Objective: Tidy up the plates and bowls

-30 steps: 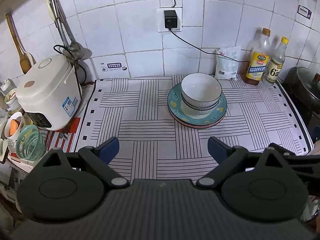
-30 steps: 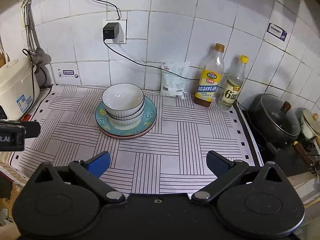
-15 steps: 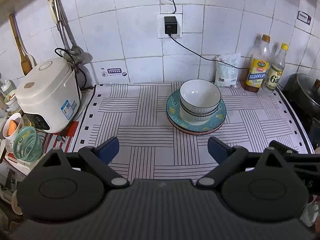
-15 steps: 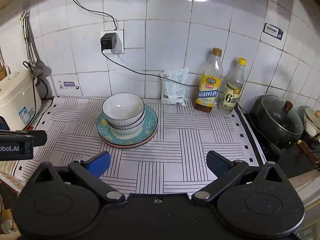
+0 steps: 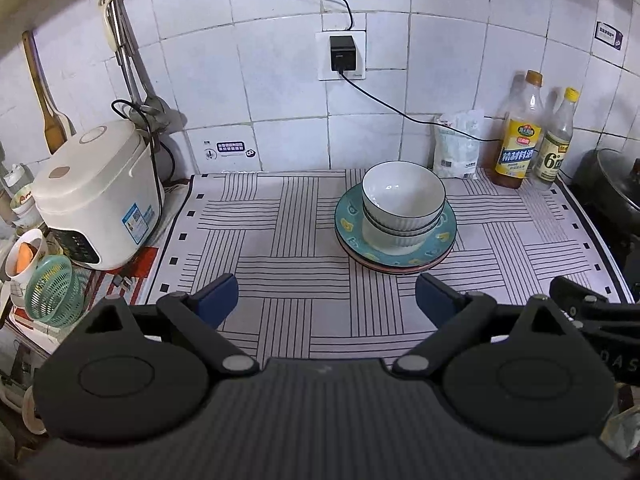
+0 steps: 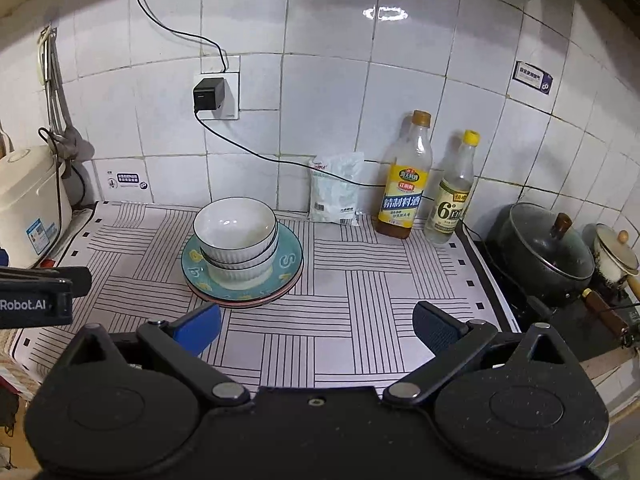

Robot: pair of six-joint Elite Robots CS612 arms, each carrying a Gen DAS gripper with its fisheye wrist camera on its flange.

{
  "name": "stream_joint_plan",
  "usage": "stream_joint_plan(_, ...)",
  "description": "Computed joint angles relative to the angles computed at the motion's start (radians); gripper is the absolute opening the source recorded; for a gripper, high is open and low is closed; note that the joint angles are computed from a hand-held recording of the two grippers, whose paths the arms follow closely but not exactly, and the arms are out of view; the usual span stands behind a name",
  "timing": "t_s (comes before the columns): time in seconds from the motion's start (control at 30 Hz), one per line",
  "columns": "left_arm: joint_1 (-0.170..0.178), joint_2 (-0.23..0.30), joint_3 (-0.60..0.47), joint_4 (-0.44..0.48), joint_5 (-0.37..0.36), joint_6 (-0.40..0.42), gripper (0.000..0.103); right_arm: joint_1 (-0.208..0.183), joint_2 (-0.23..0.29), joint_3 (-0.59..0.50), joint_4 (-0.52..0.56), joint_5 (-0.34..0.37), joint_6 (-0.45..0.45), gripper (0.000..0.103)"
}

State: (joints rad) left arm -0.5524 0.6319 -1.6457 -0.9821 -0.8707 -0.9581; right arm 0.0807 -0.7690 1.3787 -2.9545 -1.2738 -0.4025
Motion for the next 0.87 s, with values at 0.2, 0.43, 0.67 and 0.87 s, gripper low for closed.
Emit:
stream_joint_plan(0.2, 0.008, 0.001, -0.004, -0.007, -0.029, -0.003, 0.096, 0.004, 0.002, -0.009, 0.037, -0.008, 0.008, 0.103)
stream_joint_plan(0.43, 0.011, 0.001, -0.005, 0.006, -0.037, -0.001, 0.096, 0.009, 0.001, -0.007, 0.048, -0.013, 0.004, 0.103)
stream_joint_plan(0.67, 0.008, 0.005, -0.015, 0.012, -0.018, -0.010, 0.096, 0.009, -0.001, -0.006, 0.054, -0.015, 0.008, 0.103)
stream_joint_plan(0.87, 0.008, 0.006, -0.020, 0.020, -0.020, -0.008, 0.096, 0.007, -0.002, -0.006, 0.057, -0.011, 0.008, 0.103)
